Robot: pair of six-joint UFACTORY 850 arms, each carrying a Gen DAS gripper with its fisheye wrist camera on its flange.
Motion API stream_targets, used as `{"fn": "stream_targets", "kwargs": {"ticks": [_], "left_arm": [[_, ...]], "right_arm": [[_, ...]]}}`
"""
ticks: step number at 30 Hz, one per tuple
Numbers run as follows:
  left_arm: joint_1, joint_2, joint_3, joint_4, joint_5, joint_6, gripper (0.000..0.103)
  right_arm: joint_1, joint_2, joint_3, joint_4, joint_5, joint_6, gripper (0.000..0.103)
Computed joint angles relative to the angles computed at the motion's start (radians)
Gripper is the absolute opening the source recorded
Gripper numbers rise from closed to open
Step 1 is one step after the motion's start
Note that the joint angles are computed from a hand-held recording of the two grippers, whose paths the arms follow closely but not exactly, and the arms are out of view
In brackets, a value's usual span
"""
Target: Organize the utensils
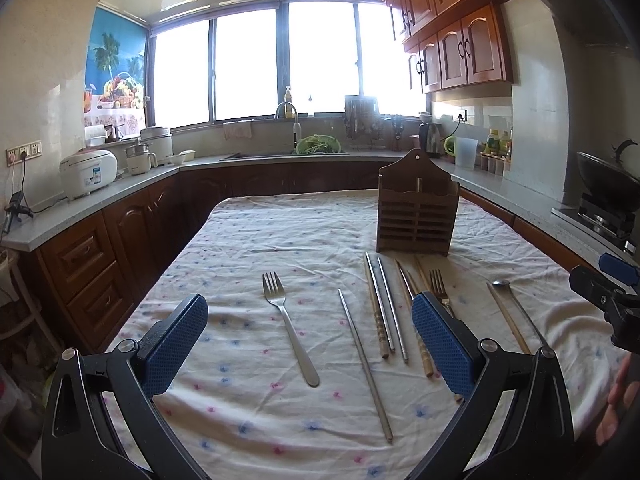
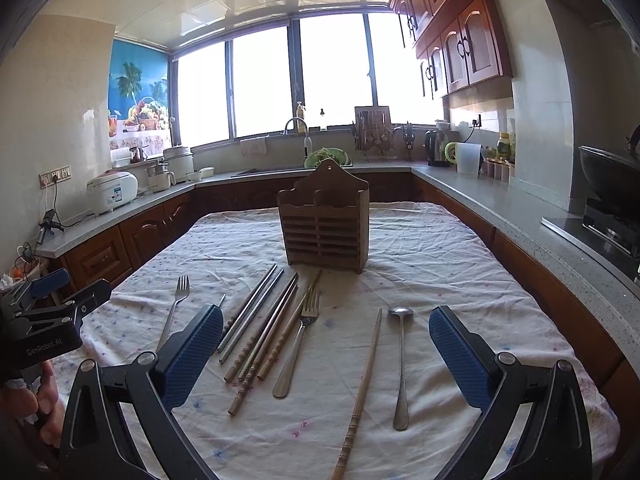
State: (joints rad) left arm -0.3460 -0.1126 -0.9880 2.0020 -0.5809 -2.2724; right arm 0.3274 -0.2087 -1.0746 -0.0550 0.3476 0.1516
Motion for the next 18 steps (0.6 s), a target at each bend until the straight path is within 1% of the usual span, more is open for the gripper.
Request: {"fn": "stream_targets", "kwargs": {"ticks": [18], "left_arm": [[0.002, 0.004, 0.000, 0.008, 0.004, -0.006, 0.103]], "right_arm": [[0.002, 0.001, -0.001, -0.013, 0.000, 0.010, 0.103]]}}
